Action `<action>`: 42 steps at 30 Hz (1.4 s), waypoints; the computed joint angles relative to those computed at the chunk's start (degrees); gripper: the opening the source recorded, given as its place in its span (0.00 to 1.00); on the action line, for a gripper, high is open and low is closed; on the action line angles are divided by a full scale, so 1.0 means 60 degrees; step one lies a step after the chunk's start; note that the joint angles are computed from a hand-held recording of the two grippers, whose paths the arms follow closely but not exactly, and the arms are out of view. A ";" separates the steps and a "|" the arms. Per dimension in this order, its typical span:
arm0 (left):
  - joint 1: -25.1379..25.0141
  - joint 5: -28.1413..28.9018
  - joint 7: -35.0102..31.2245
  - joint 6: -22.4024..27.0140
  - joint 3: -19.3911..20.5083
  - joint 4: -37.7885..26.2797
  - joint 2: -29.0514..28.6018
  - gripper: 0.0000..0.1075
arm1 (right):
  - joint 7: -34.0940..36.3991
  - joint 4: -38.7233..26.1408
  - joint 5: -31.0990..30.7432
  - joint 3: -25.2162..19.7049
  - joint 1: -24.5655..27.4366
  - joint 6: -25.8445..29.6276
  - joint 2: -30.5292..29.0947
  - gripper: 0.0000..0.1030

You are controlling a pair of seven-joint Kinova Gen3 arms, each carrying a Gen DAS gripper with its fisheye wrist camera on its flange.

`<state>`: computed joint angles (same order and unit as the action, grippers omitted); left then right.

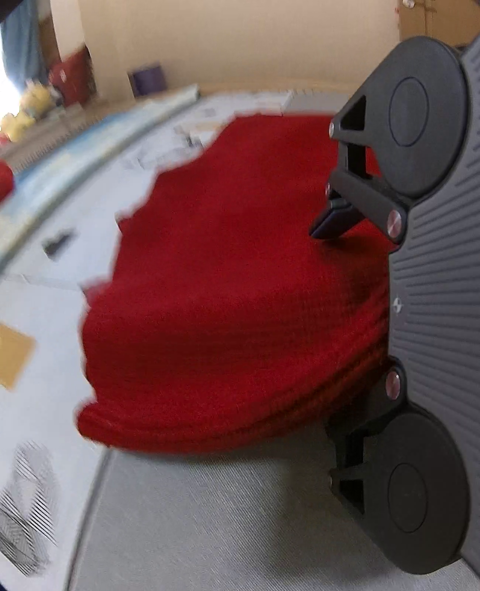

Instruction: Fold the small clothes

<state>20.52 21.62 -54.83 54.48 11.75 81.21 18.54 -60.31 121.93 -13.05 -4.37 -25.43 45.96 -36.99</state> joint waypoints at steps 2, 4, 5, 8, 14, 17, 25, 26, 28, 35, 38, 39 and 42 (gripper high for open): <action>-0.0041 0.0345 -0.0254 0.0023 -0.0140 0.0102 -0.0011 0.68 | -0.0027 0.0016 -0.0002 -0.0086 -0.0014 -0.0014 0.0089 0.15; -0.0348 0.0668 -0.0726 -0.0364 0.0100 0.0433 -0.0135 0.55 | -0.0038 0.0036 -0.0042 -0.0135 -0.0075 -0.0083 0.0166 0.15; -0.0368 0.0596 -0.0826 -0.0453 0.0140 0.0499 -0.0203 0.42 | -0.0054 0.0022 -0.0068 -0.0143 -0.0101 -0.0101 0.0226 0.15; -0.0360 0.0539 -0.1164 -0.0723 0.0108 0.0665 -0.0515 0.29 | -0.0123 -0.0036 -0.0222 -0.0123 -0.0209 -0.0160 0.0383 0.15; -0.0412 0.0147 -0.0644 -0.0680 -0.0208 0.1026 -0.1628 0.26 | -0.0098 -0.0168 -0.1001 0.0316 -0.0893 -0.0633 0.0478 0.15; -0.0229 -0.0724 -0.0113 -0.0264 -0.0254 0.0911 -0.2143 0.27 | 0.0141 -0.0205 -0.1493 0.0757 -0.1438 -0.0819 0.0334 0.15; 0.0727 -0.2639 0.1511 0.0794 0.0050 -0.0518 -0.1815 0.27 | 0.0133 -0.0347 -0.1367 0.0854 -0.1053 -0.0136 -0.0317 0.15; 0.0858 -0.2778 0.1643 0.0819 0.0075 -0.0680 -0.1737 0.27 | 0.0067 -0.0349 -0.1284 0.0858 -0.0904 -0.0008 -0.0451 0.15; 0.1220 -0.3141 0.1909 0.0824 0.0145 -0.1010 -0.1562 0.26 | -0.0053 -0.0406 -0.1107 0.0963 -0.0611 0.0233 -0.0649 0.15; 0.2974 -0.4645 0.1953 0.0678 0.0194 -0.3144 -0.0187 0.27 | -0.0682 -0.0566 -0.0412 0.1859 0.0658 0.1185 -0.1739 0.14; 0.3850 -0.5214 0.1670 0.0559 0.0045 -0.4020 0.0412 0.30 | -0.0990 -0.0689 -0.0065 0.2423 0.1212 0.1615 -0.2137 0.14; 0.4110 -0.5342 0.1597 0.0549 -0.0026 -0.4290 0.0602 0.35 | -0.1086 -0.0715 0.0122 0.2591 0.1449 0.1802 -0.2296 0.14; 0.4426 -0.5153 0.1226 0.0298 -0.0084 -0.4685 0.0912 0.43 | -0.1553 -0.0852 0.0739 0.2722 0.2372 0.2278 -0.2256 0.13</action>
